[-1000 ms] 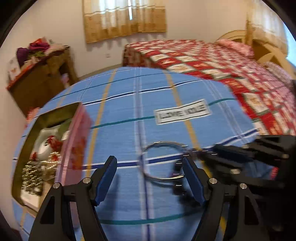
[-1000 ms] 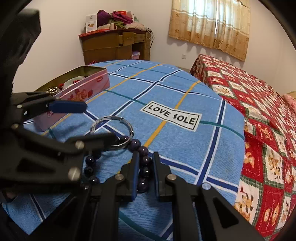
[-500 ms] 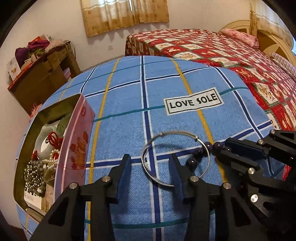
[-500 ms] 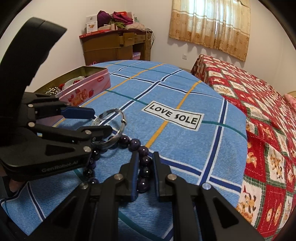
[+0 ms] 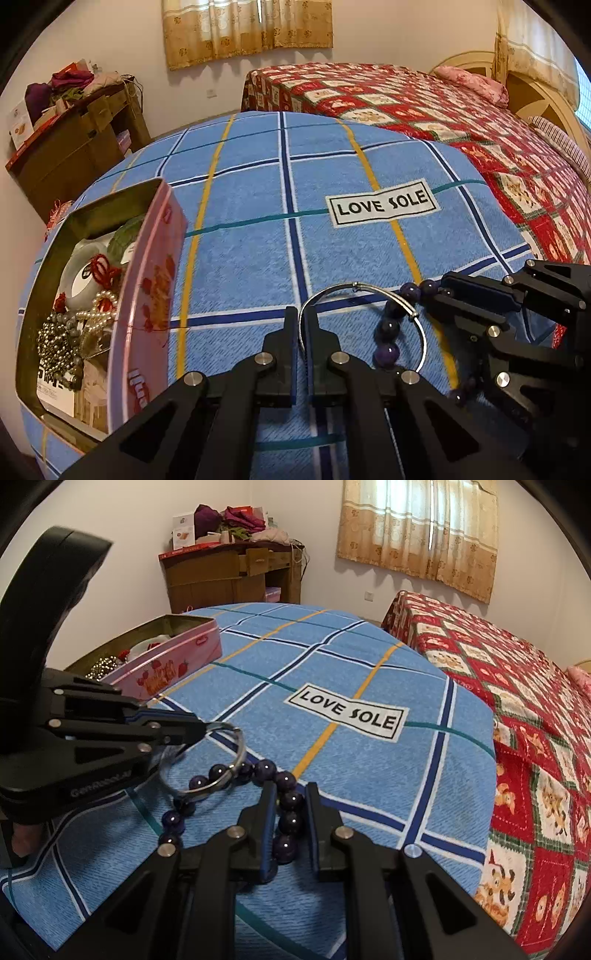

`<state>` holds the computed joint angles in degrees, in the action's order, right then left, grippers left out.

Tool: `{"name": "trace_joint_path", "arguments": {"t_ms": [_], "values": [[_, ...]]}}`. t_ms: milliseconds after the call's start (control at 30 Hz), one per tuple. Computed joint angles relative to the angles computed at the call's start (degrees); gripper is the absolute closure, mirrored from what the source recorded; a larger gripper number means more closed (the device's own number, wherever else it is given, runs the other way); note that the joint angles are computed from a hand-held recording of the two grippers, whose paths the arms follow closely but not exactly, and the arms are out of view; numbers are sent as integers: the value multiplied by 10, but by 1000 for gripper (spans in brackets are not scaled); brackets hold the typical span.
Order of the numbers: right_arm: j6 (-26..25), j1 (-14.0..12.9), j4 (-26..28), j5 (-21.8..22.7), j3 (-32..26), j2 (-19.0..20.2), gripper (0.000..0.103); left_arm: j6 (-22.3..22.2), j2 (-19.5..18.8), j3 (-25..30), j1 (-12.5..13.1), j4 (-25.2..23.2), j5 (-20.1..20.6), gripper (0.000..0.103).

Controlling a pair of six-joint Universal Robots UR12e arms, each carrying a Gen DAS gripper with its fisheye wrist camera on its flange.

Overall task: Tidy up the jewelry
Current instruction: 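Grasp the dark bead bracelet with the right tool while the left grasps the silver bangle, then carry the bracelet and silver bangle over the tin with both tools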

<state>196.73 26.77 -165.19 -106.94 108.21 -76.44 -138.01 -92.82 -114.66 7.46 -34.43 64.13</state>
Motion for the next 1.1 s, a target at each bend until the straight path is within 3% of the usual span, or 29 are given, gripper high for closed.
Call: {"name": "trace_joint_path", "arguments": {"t_ms": [600, 1100], "values": [[6, 0, -36, -2, 5, -5, 88, -35, 33, -19, 40, 89, -63, 101], [-29, 5, -69, -2, -19, -6, 88, -75, 33, -9, 68, 113, -76, 101]]}}
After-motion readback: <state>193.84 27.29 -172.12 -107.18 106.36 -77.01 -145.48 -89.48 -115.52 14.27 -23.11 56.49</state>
